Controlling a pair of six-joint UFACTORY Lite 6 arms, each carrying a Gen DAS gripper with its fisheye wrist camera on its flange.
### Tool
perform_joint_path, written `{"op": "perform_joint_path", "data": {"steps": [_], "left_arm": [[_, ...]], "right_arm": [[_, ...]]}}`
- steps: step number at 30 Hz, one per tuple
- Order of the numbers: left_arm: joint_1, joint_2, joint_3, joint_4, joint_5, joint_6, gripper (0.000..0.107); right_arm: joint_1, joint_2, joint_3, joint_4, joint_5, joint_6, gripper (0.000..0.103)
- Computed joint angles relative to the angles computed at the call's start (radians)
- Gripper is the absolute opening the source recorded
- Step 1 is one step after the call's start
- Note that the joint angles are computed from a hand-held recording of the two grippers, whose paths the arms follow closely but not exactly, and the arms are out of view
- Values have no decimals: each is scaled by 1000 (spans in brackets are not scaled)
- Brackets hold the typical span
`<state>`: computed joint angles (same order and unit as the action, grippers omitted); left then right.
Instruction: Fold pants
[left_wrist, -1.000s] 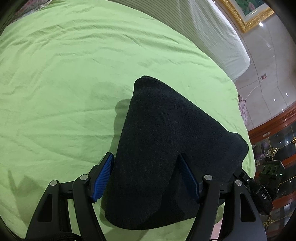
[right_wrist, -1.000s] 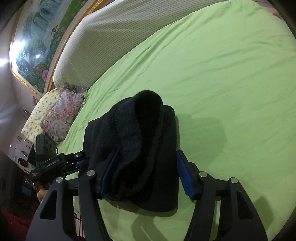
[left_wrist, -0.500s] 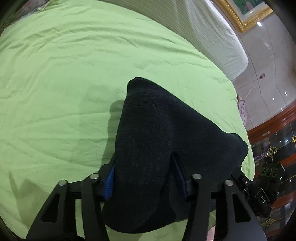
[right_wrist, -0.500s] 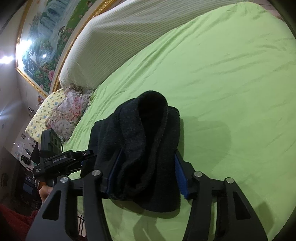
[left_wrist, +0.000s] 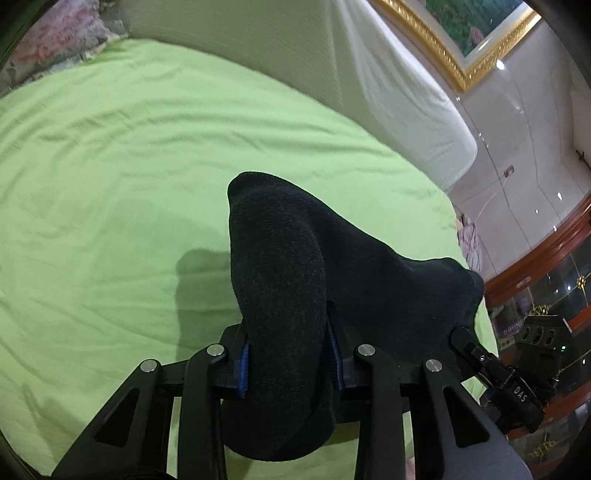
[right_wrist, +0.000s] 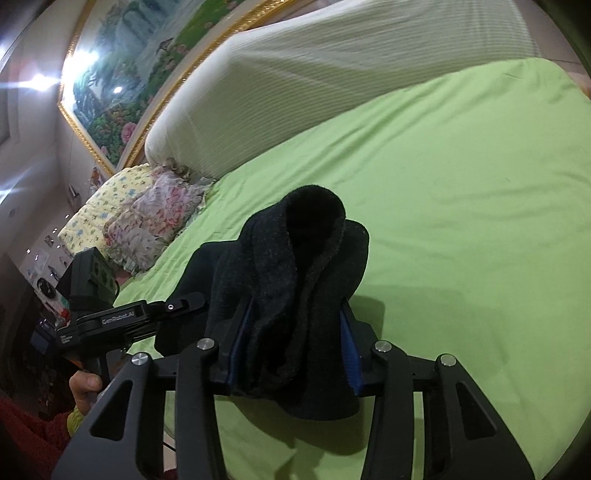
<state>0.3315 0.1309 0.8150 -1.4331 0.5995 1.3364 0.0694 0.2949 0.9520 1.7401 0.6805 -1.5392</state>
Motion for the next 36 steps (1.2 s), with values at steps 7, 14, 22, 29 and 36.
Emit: {"op": "perform_joint_path", "data": {"steps": [7, 14, 22, 29, 36], "left_arm": [[62, -26, 44, 36, -15, -6, 32], [106, 135, 229, 70, -36, -48, 33], [126, 332, 465, 143, -58, -139, 33], [120, 451, 593, 185, -88, -181, 33], [126, 504, 629, 183, -94, -168, 34]], "right_arm": [[78, 147, 213, -37, -13, 72, 45], [141, 368, 523, -125, -51, 204, 45], [175, 622, 880, -257, -56, 374, 45], [193, 823, 1170, -438, -54, 583, 45], [186, 900, 1261, -500, -61, 644, 48]]}}
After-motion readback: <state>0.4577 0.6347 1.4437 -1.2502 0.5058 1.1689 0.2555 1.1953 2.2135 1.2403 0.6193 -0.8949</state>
